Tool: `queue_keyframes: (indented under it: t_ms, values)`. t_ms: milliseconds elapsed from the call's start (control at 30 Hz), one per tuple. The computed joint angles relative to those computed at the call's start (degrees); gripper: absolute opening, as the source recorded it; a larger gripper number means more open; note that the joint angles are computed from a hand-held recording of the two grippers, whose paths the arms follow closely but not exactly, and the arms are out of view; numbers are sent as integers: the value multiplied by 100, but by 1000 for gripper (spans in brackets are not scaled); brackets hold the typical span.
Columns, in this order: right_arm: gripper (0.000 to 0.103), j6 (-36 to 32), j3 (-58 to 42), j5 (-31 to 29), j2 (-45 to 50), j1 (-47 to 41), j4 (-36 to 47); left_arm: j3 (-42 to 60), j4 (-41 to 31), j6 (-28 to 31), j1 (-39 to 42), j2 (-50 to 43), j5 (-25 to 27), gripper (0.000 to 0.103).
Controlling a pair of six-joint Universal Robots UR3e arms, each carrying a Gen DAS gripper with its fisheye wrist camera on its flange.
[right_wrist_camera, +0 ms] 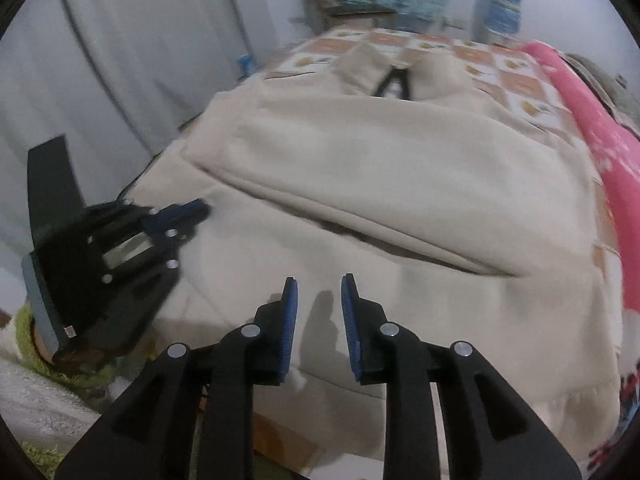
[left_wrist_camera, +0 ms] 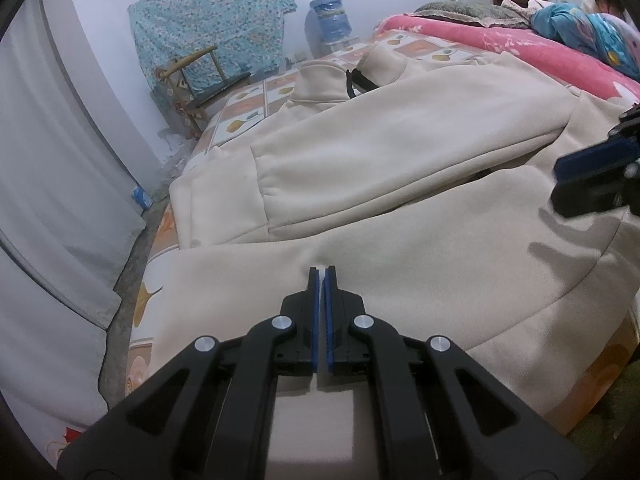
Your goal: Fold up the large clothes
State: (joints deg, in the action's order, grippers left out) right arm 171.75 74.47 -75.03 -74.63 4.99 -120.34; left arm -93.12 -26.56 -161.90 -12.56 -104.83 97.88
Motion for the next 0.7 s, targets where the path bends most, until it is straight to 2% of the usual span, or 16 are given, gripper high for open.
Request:
queue_keyframes:
  t_ms: [67, 133, 300, 433, 700]
  values:
    - [24, -98, -337, -500, 345, 296, 79, 17, -26, -34, 19, -3, -43, 3]
    - [30, -74, -484, -927, 602, 469, 30, 28, -88, -87, 77, 22, -153, 3]
    - [31, 230, -335, -668, 563, 289, -127, 90, -373, -250, 321, 117, -623, 4]
    - [31, 249, -347, -788, 565, 351, -128, 87, -765, -414, 753, 349, -1211, 17]
    - [31, 259, -453, -712, 626, 304, -25, -202, -945, -599, 1640, 699, -1540, 15]
